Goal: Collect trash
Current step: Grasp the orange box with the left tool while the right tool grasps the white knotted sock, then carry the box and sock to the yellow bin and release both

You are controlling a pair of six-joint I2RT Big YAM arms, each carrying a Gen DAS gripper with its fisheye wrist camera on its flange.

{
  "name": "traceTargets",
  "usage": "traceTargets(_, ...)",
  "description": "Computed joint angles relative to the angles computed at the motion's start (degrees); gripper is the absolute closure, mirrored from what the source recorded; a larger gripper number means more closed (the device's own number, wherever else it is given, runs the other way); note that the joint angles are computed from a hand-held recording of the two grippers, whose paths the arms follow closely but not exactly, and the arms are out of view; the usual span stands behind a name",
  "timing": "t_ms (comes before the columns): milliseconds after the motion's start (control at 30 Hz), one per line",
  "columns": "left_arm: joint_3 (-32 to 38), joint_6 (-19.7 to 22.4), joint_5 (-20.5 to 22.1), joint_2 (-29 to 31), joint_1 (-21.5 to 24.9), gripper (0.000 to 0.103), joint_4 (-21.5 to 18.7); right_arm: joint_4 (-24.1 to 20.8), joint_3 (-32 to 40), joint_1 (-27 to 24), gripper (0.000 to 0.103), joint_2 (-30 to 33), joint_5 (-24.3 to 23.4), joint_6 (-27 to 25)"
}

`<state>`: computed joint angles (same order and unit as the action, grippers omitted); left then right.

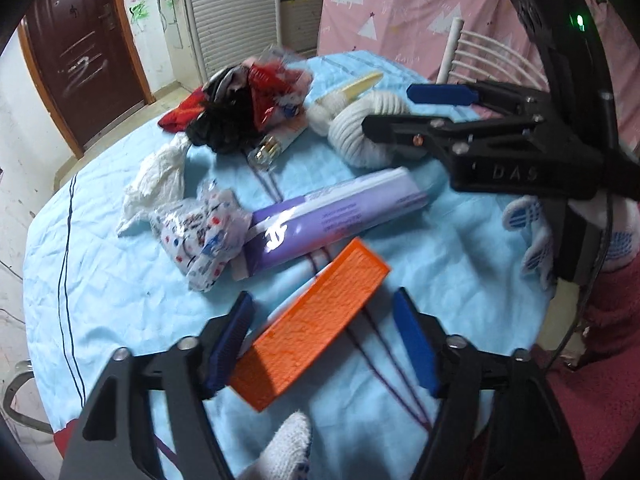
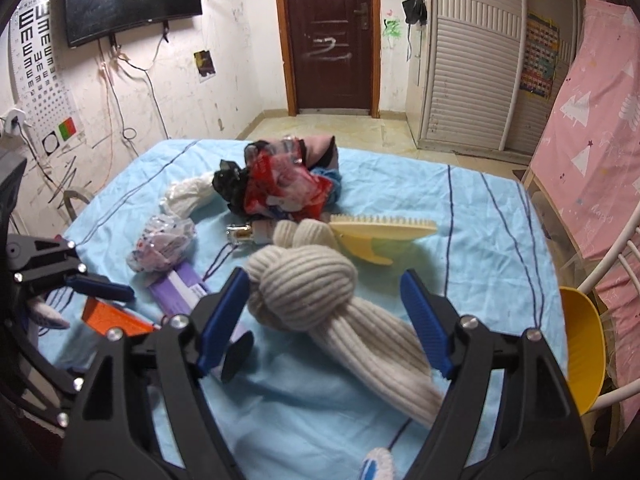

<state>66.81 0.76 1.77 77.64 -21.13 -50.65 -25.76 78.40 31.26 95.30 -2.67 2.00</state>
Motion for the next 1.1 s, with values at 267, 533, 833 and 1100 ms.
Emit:
traceTargets(267, -2.3, 1.1, 0.1, -1.7, 1.5, 0.078, 2.9, -2.9, 2.4, 0.7, 0.037, 1.9, -1.9, -1.7)
traceTargets(533, -2.8, -0.3, 0.1, -2.6, 2.0, 0.088, 3.5, -1.7, 1.2, 1.0, 0.049, 1.0, -3.3, -2.4)
traceTargets(833, -1.3, -1.0, -1.4, -3.7, 0.0, 0.089, 3.7, 3.2, -3.2, -1.2, 0.049, -3.6, -4.5, -0.1)
traceTargets(1100, 0.6, -2.7, -5.5, -1.6, -1.7, 0.09, 1.4, 6.3, -6.3, -4.0, 0.049, -6.3, -4.9, 1.2)
